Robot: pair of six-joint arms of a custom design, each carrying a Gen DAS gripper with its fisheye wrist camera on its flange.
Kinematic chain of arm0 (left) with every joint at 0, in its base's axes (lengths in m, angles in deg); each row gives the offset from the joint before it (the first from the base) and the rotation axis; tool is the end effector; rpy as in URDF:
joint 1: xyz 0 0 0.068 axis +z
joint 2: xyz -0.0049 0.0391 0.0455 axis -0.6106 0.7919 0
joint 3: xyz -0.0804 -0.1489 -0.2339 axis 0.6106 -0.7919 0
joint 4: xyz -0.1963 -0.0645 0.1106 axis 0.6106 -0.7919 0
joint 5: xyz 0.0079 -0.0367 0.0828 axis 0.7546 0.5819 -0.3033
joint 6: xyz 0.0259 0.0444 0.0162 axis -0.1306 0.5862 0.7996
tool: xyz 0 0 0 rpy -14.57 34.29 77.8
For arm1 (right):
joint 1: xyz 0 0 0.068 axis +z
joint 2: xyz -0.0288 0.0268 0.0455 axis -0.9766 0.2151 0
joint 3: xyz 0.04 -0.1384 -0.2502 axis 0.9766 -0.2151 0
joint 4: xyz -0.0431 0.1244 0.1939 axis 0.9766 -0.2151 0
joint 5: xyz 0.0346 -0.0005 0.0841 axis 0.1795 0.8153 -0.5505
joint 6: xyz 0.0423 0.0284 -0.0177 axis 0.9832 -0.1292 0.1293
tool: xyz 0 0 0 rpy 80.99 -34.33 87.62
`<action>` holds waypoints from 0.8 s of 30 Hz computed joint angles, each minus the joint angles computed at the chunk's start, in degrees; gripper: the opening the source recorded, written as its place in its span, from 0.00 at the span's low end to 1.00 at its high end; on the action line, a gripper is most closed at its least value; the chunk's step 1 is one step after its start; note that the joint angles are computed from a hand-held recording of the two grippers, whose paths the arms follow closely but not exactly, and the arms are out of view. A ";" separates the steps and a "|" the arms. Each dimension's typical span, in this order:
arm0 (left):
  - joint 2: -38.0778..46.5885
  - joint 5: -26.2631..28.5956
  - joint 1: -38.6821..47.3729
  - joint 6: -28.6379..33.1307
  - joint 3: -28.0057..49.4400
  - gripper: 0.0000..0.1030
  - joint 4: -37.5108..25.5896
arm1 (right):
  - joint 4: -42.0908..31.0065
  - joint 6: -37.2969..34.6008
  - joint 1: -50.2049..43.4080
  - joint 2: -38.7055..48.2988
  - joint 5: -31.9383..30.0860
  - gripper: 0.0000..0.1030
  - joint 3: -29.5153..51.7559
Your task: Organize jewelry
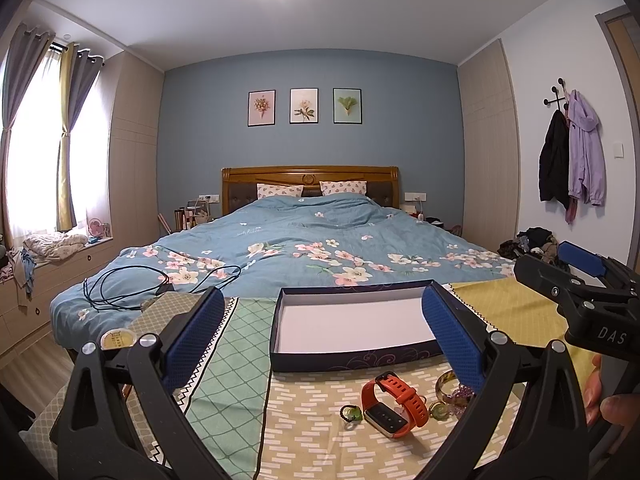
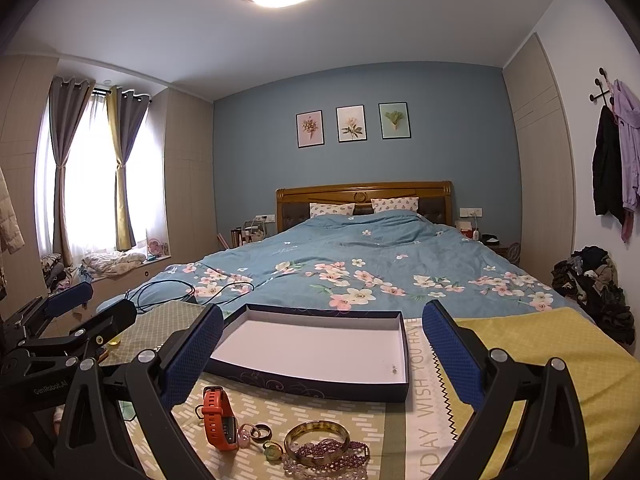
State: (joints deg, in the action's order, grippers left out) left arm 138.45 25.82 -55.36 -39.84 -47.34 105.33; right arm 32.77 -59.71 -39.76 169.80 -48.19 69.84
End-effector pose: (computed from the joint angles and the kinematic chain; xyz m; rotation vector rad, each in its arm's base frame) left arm 0.2599 -0.0784 0.2460 0.1659 1.7049 -0.1287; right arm 0.3073 0.2140 0.2190 -0.0240 1.7265 0.0947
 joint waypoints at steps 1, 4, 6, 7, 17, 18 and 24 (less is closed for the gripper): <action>0.01 0.02 0.05 -0.01 -0.19 0.94 0.12 | -0.09 0.03 -0.03 0.09 -0.14 0.93 0.09; 0.41 -0.09 -0.11 0.01 -0.23 0.94 0.31 | -0.25 0.33 -0.12 0.31 -0.37 0.93 0.19; 0.73 0.10 -0.04 0.04 -0.01 0.94 0.08 | -0.47 0.46 -0.19 0.47 -0.44 0.93 0.34; 0.89 0.17 0.01 0.08 0.14 0.94 -0.03 | -0.53 0.51 -0.25 0.47 -0.49 0.93 0.30; 3.30 3.20 1.04 0.31 2.55 0.94 -4.09 | -8.06 2.94 -2.08 0.71 -2.75 0.93 2.31; 3.92 3.76 1.32 0.27 3.12 0.94 -5.04 | -9.96 3.22 -2.33 0.98 -2.65 0.93 3.04; 9.05 7.29 2.62 1.62 7.92 0.94 -11.60 | -22.24 5.49 -5.06 3.05 -7.64 0.92 7.68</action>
